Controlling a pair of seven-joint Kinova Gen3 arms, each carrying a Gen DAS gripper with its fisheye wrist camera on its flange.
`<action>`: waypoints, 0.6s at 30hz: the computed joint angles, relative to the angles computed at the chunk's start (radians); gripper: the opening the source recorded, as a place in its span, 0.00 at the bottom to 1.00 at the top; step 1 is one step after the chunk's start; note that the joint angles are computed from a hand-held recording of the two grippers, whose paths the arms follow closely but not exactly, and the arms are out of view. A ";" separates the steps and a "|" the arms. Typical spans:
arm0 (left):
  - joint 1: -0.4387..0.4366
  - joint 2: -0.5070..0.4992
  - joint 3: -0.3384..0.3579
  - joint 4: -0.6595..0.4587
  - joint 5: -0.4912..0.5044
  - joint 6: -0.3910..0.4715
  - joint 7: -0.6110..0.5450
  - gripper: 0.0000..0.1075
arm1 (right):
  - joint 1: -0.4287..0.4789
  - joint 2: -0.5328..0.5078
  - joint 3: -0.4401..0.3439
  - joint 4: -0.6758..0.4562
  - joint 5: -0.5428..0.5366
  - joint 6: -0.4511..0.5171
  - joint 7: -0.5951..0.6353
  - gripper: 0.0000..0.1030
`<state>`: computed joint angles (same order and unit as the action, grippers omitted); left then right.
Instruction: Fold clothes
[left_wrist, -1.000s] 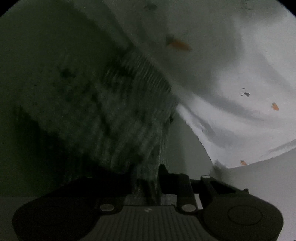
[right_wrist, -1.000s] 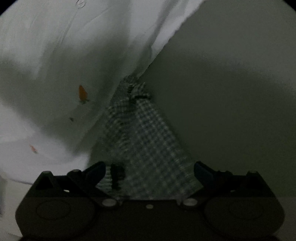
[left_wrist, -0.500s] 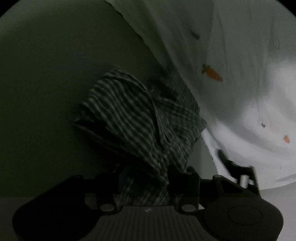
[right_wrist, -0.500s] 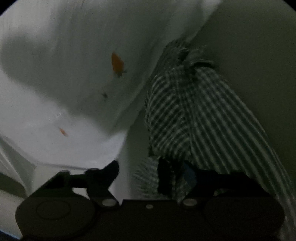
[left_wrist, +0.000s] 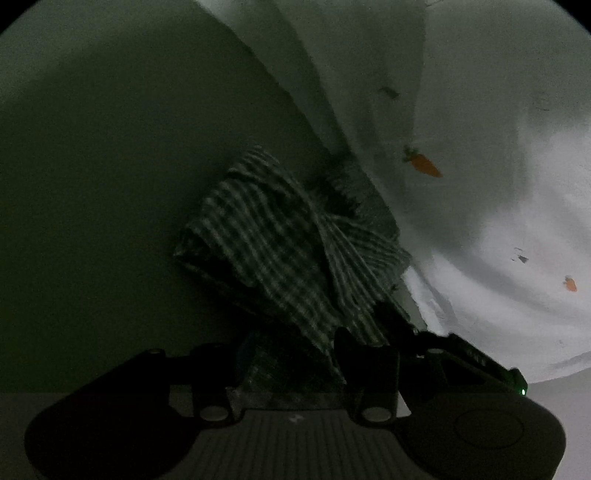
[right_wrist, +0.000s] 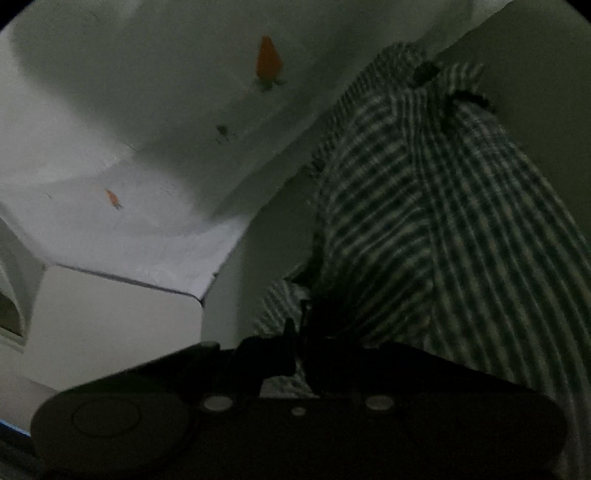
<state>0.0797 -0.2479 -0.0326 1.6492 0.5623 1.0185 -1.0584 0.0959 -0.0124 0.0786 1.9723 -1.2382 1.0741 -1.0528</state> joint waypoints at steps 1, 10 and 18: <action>-0.001 -0.016 0.004 -0.001 -0.008 0.002 0.004 0.45 | 0.005 -0.028 0.004 0.017 -0.002 -0.001 -0.008 0.03; 0.031 -0.164 0.063 -0.017 -0.111 0.092 0.126 0.47 | 0.036 -0.315 0.145 0.168 0.143 0.026 -0.178 0.03; 0.093 -0.231 0.108 -0.022 -0.135 0.184 0.178 0.47 | 0.085 -0.544 0.320 0.226 0.401 0.186 -0.392 0.03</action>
